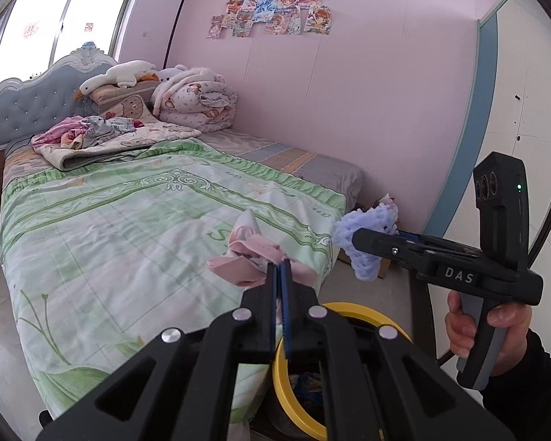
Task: Collect trash
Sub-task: 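Carry the yarn bow and pink bundle to the yellow-rimmed bin, then open both tools over the bin to drop the yarn bow and bundle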
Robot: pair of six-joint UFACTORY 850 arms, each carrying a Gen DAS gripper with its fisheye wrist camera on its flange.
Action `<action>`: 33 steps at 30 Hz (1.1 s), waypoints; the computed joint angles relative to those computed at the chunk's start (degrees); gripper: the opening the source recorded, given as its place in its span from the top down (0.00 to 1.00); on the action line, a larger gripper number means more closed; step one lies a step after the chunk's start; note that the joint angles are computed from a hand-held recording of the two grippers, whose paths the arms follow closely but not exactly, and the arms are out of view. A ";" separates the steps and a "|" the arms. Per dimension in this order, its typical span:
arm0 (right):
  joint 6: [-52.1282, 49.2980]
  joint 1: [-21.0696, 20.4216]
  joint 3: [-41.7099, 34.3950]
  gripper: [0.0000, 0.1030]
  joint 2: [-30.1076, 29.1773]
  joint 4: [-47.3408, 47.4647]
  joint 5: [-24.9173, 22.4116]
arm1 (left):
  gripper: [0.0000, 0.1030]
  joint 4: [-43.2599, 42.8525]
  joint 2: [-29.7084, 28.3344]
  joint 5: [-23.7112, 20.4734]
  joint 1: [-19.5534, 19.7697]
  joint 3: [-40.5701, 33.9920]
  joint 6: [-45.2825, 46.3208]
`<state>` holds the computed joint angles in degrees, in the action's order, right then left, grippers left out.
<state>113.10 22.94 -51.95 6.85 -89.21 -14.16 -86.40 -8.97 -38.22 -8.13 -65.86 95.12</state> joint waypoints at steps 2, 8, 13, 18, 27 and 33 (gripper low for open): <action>-0.86 -0.11 0.96 0.51 0.83 1.33 -0.76 | 0.98 1.11 -0.01 0.33 -0.75 0.10 -0.68; 0.22 -1.34 4.89 0.51 3.69 2.86 -0.80 | 0.98 4.90 -0.69 0.95 -3.26 0.16 -3.11; 0.42 -2.45 7.19 0.51 4.86 4.12 -0.18 | 0.98 6.58 -1.65 0.46 -5.03 0.08 -4.34; -2.50 -3.66 8.90 0.51 5.29 8.40 0.90 | 0.98 9.61 -3.59 0.32 -6.50 -0.66 -7.67; -2.60 -6.45 12.18 0.50 5.45 11.65 4.35 | 0.98 17.39 -6.83 -0.62 -8.56 -1.58 -15.48; -3.91 -8.07 13.46 0.50 5.04 14.66 7.10 | 0.98 20.10 -7.67 -1.35 -9.19 -1.28 -18.10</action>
